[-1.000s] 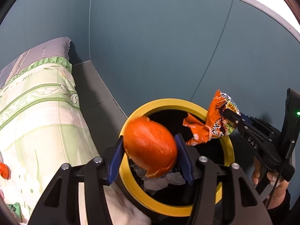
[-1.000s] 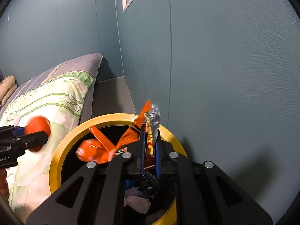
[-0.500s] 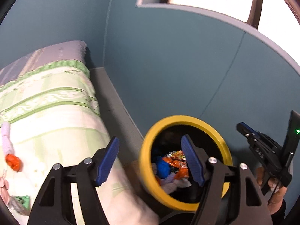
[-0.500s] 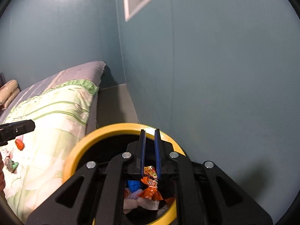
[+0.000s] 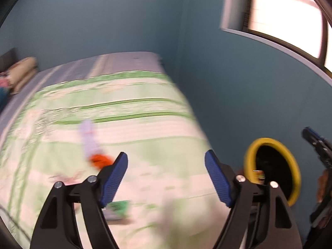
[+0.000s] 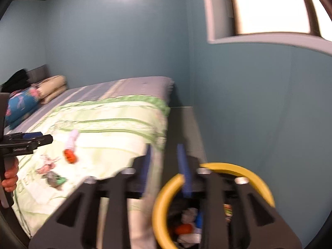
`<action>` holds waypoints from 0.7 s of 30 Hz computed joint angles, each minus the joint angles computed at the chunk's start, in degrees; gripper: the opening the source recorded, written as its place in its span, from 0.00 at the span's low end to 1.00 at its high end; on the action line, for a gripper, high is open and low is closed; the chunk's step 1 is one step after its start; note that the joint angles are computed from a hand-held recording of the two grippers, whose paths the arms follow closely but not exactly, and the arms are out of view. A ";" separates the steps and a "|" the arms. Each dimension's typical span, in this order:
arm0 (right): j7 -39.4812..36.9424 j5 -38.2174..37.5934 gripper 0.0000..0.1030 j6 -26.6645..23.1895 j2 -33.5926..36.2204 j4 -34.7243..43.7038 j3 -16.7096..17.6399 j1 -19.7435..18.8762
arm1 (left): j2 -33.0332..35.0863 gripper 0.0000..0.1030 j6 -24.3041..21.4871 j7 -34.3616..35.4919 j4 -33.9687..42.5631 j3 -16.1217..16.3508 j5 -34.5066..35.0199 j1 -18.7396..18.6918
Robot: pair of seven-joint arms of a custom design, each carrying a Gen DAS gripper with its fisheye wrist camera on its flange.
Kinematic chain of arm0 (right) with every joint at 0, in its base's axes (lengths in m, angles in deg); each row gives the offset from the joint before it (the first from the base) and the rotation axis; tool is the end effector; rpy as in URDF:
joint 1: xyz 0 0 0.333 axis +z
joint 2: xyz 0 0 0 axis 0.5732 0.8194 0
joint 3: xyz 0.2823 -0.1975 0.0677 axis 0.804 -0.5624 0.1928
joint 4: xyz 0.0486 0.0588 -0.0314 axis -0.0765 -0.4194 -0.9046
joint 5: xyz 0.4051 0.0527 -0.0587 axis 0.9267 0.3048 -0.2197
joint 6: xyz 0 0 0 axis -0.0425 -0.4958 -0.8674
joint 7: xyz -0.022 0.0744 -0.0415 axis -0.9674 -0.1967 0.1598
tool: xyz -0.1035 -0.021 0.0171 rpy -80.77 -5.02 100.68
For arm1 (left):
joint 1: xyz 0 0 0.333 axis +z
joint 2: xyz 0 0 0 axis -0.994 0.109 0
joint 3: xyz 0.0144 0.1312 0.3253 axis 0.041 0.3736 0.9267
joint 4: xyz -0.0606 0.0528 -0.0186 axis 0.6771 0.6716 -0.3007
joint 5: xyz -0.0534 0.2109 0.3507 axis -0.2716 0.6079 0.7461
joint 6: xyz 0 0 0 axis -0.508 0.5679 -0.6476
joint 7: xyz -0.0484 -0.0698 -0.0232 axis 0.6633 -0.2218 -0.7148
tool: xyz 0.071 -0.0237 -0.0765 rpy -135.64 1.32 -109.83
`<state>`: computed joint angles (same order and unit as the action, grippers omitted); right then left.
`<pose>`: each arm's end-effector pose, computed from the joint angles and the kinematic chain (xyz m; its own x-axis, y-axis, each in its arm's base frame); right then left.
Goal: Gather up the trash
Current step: 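Move both tools back over the remaining trash on the bed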
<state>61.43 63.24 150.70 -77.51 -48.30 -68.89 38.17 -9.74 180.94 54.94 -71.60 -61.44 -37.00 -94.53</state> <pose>0.6346 -0.0187 0.6198 0.3502 -0.9347 -0.0613 -0.4585 -0.1140 -0.8813 0.6599 -0.2316 0.5786 0.1482 -0.9869 0.0632 -0.6475 -0.1452 -0.7481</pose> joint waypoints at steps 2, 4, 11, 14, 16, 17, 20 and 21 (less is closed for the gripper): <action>-1.66 0.70 0.35 -0.91 -0.24 -0.03 0.89 0.96 | -4.01 0.72 -1.42 -1.54 -4.53 0.81 0.01 1.02; -1.42 -0.53 0.35 -2.06 -0.21 0.23 1.72 2.22 | -6.77 0.72 -2.61 -2.99 -8.00 1.24 -0.28 2.51; -4.59 -1.82 0.44 -9.37 0.36 0.26 3.91 6.15 | -14.20 0.75 -3.13 -5.18 -18.97 2.15 -2.04 7.74; -5.95 -2.13 0.49 -12.89 0.58 -0.10 4.35 7.19 | -14.99 0.76 -2.67 -5.18 -21.54 2.33 -3.48 9.23; -6.83 -2.47 0.53 -15.33 1.09 -0.15 4.73 7.93 | -15.43 0.77 -1.95 -4.69 -23.20 2.43 -5.11 9.85; -7.58 -2.92 0.54 -16.02 1.45 -0.31 5.03 8.41 | -15.71 0.77 -1.88 -4.47 -23.91 2.36 -5.89 9.99; -8.99 -3.75 0.60 -17.65 2.41 -0.53 5.62 9.46 | -15.03 0.78 -1.22 -3.38 -25.15 2.57 -7.62 10.63; -9.44 -4.02 0.63 -18.64 2.86 -0.45 5.79 9.71 | -14.62 0.78 -0.85 -2.67 -25.36 2.67 -8.48 10.80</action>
